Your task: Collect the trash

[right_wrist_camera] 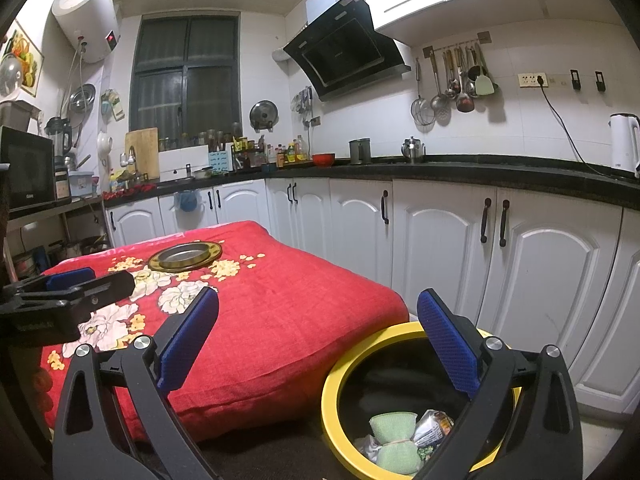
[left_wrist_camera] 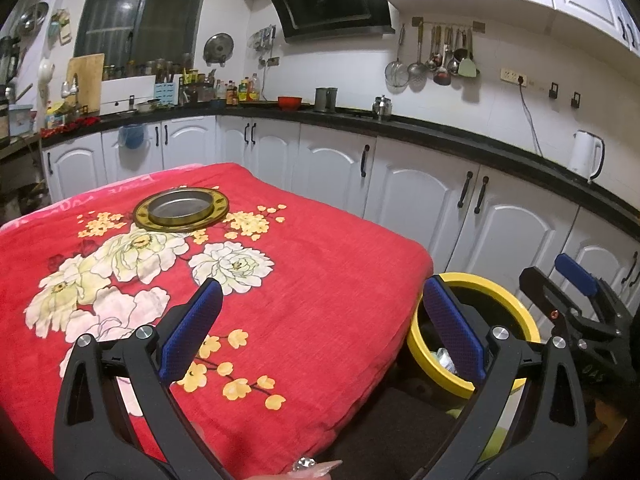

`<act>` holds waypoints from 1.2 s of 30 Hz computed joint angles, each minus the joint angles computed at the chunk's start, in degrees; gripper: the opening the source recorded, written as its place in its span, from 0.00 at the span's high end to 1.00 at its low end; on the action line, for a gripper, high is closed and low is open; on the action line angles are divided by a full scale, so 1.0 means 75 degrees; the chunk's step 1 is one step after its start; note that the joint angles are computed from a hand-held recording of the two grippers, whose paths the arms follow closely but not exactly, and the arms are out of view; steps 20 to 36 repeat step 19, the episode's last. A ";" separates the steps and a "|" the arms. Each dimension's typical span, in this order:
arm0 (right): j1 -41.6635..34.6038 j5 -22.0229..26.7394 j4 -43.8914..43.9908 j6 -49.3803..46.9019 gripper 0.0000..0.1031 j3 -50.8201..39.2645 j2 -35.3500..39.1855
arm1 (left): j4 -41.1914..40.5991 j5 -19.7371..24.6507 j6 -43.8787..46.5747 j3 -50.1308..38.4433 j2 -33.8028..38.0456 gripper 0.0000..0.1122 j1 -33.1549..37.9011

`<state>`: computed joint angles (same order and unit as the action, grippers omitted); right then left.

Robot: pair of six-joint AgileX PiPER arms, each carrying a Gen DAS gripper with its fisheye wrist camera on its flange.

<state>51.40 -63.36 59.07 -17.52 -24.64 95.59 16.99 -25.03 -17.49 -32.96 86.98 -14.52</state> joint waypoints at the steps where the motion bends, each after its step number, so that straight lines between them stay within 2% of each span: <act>1: 0.0001 -0.0010 -0.0013 0.0010 0.06 0.0017 -0.0014 | 0.0194 0.0018 -0.0190 -0.0021 0.0016 0.18 0.0008; 7: -0.0060 0.0085 -0.0081 0.0098 0.06 0.0011 0.0008 | 0.0809 0.0111 -0.0862 -0.0100 0.0020 0.18 0.0091; 11: -0.0313 0.0441 -0.0416 0.0119 0.06 -0.0167 0.0075 | 0.1909 0.0419 -0.2159 -0.0360 -0.0055 0.18 0.0516; 13: -0.0636 0.1055 -0.0905 -0.0102 0.06 -0.0519 0.0026 | 0.3289 0.1102 -0.3687 -0.0828 -0.0213 0.18 0.0977; 16: -0.0871 0.2324 -0.1353 -0.0839 0.06 -0.1710 0.0217 | 0.5265 0.1153 -0.5978 -0.1414 -0.0224 0.18 0.2407; 18: -0.1002 0.3851 -0.1739 -0.1386 0.06 -0.3238 0.0799 | 0.6715 0.1568 -0.7427 -0.1995 -0.0034 0.18 0.3342; 19: -0.0918 0.4335 -0.2267 -0.1354 0.06 -0.4002 0.1282 | 0.7469 0.1954 -0.8191 -0.2395 0.0254 0.18 0.3874; 36: -0.0918 0.4335 -0.2267 -0.1354 0.06 -0.4002 0.1282 | 0.7469 0.1954 -0.8191 -0.2395 0.0254 0.18 0.3874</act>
